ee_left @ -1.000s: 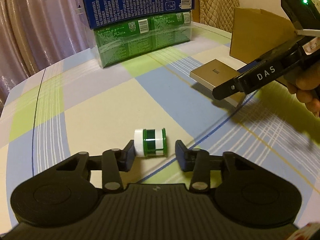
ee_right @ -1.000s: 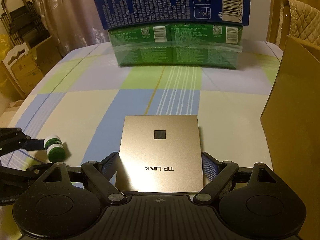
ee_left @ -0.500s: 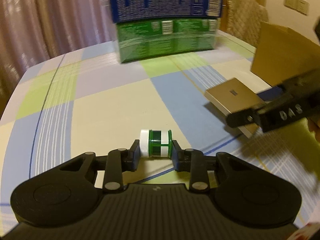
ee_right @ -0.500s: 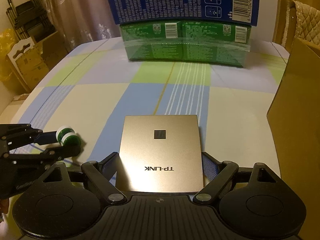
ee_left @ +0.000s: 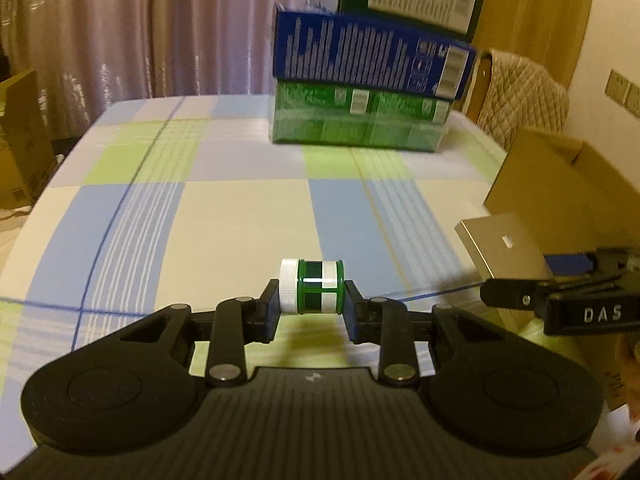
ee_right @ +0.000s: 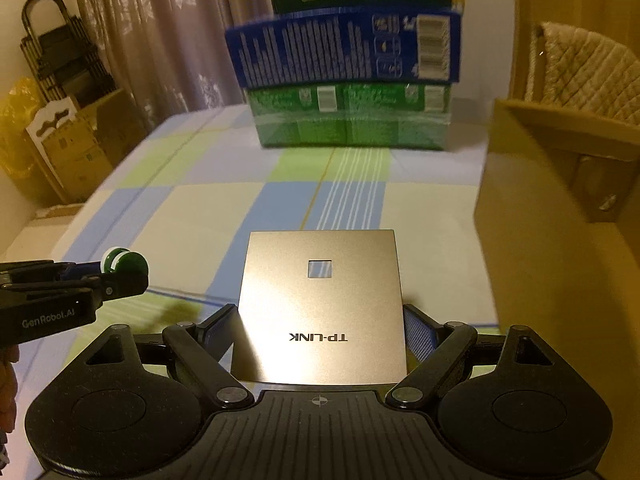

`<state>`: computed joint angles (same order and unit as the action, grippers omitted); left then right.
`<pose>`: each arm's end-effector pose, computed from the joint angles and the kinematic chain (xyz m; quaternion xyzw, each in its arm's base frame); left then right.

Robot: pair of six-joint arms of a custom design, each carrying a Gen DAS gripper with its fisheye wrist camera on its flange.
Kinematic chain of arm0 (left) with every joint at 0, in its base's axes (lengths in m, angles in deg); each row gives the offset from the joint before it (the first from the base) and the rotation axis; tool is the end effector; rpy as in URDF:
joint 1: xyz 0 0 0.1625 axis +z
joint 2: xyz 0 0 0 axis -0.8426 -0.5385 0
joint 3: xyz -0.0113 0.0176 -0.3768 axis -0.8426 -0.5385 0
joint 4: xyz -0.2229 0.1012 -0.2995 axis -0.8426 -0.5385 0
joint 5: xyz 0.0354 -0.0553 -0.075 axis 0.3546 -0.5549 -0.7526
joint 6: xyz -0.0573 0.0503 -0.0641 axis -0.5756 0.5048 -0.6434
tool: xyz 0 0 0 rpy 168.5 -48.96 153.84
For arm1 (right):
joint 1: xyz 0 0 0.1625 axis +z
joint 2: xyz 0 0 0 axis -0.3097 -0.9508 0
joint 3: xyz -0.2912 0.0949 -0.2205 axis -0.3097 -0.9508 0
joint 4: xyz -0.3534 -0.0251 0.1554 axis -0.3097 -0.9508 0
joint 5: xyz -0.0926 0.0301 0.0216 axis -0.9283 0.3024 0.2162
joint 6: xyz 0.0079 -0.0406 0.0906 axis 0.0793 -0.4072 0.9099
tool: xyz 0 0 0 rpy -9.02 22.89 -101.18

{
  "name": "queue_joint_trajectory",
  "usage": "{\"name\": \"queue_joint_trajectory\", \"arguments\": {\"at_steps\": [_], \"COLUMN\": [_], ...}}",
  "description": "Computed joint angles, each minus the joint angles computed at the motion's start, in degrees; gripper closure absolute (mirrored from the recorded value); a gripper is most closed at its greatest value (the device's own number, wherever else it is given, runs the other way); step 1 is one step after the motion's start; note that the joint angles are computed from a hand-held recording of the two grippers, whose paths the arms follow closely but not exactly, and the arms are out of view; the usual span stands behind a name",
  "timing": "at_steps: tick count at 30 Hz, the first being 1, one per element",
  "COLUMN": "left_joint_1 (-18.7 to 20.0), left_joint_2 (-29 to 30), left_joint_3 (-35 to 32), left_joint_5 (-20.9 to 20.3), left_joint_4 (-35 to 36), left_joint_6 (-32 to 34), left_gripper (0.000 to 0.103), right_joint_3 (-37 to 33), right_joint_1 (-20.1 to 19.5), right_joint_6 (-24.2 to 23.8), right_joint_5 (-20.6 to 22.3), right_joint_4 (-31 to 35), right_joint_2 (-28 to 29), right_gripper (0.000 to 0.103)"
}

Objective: Organize rigid objects
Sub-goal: 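Carry the container and TP-LINK panel over the cardboard box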

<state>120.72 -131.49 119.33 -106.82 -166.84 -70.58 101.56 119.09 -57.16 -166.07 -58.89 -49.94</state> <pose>-0.0885 -0.6663 0.2196 -0.0248 0.8141 -0.4500 0.3661 0.2752 -0.7804 0.0349 0.4607 -0.8686 0.1443 0.1117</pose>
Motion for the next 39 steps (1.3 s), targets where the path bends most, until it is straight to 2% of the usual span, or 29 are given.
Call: {"name": "queue_joint_trajectory", "arguments": {"at_steps": [8,13,18,22,25,30,39], "left_joint_1": [-6.2,-10.2,-13.6,-15.5,-16.4,-16.6,-14.8], "left_joint_2": [-2.2,-2.2,0.9,5.0,8.6,14.8,24.2], "left_joint_3": [4.2,3.7,-0.8,-6.8,-11.9,-21.1,-35.4], "left_joint_5": [4.4,5.9,5.2,2.7,0.3,-3.7,-8.7], "left_joint_4": [6.6,7.9,7.9,9.6,11.3,15.6,25.4], "left_joint_6": [-8.6,-8.6,-5.4,-3.0,-1.6,-0.8,-1.0], "left_gripper": [0.076,0.076,0.076,0.076,0.076,0.076,0.076], "right_joint_3": [15.0,19.5,17.8,14.3,10.5,3.8,0.0], "right_joint_1": [0.3,-0.3,-1.6,-2.9,-4.1,-6.2,-9.0], "right_joint_6": [-0.3,-1.9,-3.4,-4.6,-3.6,-1.1,-1.2], "right_joint_5": [5.7,7.0,5.2,2.9,1.6,0.4,-0.2], "right_joint_4": [-7.2,-8.4,-6.0,-3.8,-2.1,2.3,5.4], "right_joint_2": [-12.7,-19.2,-22.5,-23.7,-23.6,-22.1,-20.1], "right_gripper": [0.020,0.020,0.020,0.020,0.020,0.020,0.020]}}
